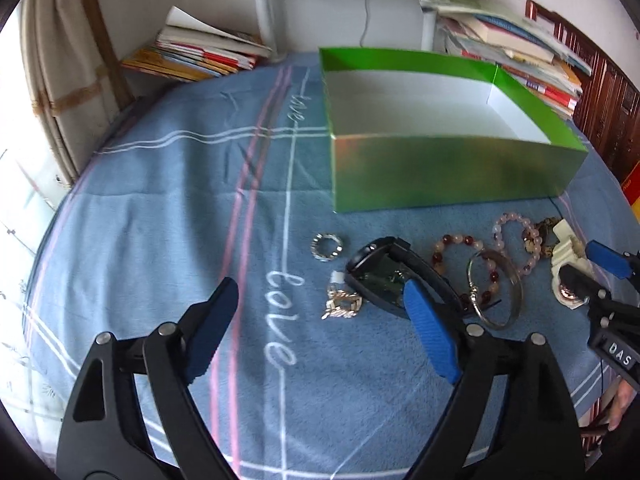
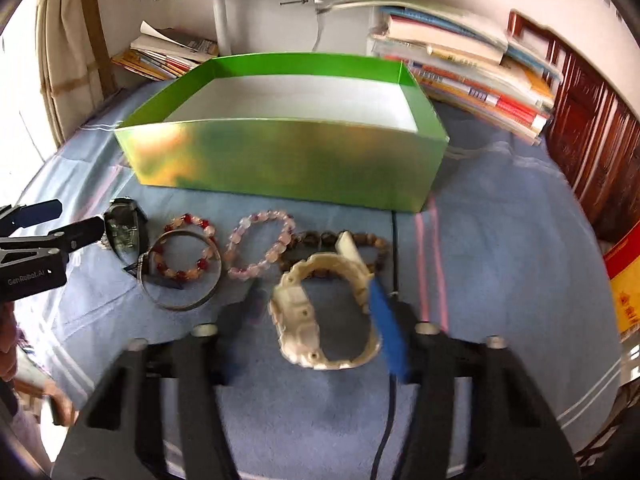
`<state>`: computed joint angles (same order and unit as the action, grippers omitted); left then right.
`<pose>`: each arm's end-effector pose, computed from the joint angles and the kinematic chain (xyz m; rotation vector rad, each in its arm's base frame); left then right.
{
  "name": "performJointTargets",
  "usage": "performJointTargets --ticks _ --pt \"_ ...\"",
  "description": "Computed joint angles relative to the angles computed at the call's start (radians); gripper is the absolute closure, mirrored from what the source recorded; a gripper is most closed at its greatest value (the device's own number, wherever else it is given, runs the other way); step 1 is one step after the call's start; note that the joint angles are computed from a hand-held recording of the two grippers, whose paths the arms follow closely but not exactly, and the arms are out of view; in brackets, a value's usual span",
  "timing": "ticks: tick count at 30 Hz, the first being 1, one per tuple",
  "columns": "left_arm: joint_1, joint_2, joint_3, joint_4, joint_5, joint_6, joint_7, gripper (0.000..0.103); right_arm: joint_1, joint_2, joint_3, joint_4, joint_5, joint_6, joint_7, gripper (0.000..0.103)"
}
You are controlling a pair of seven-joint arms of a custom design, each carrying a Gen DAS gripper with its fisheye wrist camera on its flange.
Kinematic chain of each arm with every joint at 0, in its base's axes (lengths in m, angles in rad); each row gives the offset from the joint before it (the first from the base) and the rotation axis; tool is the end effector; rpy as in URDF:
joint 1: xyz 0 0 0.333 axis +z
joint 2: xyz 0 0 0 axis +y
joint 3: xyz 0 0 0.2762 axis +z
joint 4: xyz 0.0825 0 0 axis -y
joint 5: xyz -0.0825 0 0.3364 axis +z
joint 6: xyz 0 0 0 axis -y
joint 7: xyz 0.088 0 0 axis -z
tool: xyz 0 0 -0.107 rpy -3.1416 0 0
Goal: Organize jewelry
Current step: 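Grasp the white wristwatch with the right gripper while the left grasps the black watch, then lift both watches and carry them toward the green box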
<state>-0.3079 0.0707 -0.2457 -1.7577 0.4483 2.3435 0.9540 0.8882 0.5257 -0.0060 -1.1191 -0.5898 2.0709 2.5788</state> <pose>0.4967 -0.2945 0.5495 -1.6914 1.9907 -0.5727 0.4512 0.5049 0.5356 -1.8579 1.7650 -0.6672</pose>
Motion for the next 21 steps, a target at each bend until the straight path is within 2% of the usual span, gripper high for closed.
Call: performJointTargets --ticks 1,2,3,5,7,9,11,18,20,21 --pt "-0.001 0.021 -0.002 0.019 -0.008 -0.007 0.011 0.020 -0.010 -0.009 0.012 -0.019 0.008 0.022 -0.001 0.076" --pt "-0.003 0.031 -0.002 0.027 -0.013 -0.007 0.015 0.028 -0.020 -0.014 0.017 -0.033 0.030 0.052 -0.012 0.079" --pt "-0.004 0.044 -0.002 0.039 -0.022 -0.011 0.023 0.036 -0.012 -0.002 0.013 -0.013 0.025 0.034 -0.017 0.081" --pt "0.001 0.060 -0.005 0.049 -0.076 -0.001 0.065 0.065 0.006 0.018 0.002 0.019 0.007 0.000 -0.025 0.084" --pt "0.007 0.058 -0.007 0.041 -0.134 0.020 0.102 0.076 0.010 0.010 -0.001 0.000 0.000 0.015 -0.020 0.084" --pt "-0.001 0.060 -0.004 0.049 -0.120 0.008 0.091 0.081 0.011 -0.011 -0.001 -0.033 -0.004 0.028 -0.006 0.085" --pt "0.002 0.042 -0.002 0.034 -0.135 0.017 0.093 0.091 0.007 -0.038 0.002 -0.072 -0.013 0.046 0.013 0.085" --pt "0.025 -0.024 0.004 -0.007 -0.205 0.057 0.125 0.092 -0.002 -0.105 0.013 -0.129 -0.081 0.052 0.086 0.085" --pt "0.037 -0.040 0.007 -0.011 -0.266 0.080 0.163 0.099 -0.008 -0.116 0.020 -0.139 -0.097 0.055 0.103 0.085" --pt "0.039 -0.047 0.008 -0.016 -0.274 0.090 0.163 0.100 -0.012 -0.113 0.025 -0.132 -0.098 0.049 0.100 0.085"
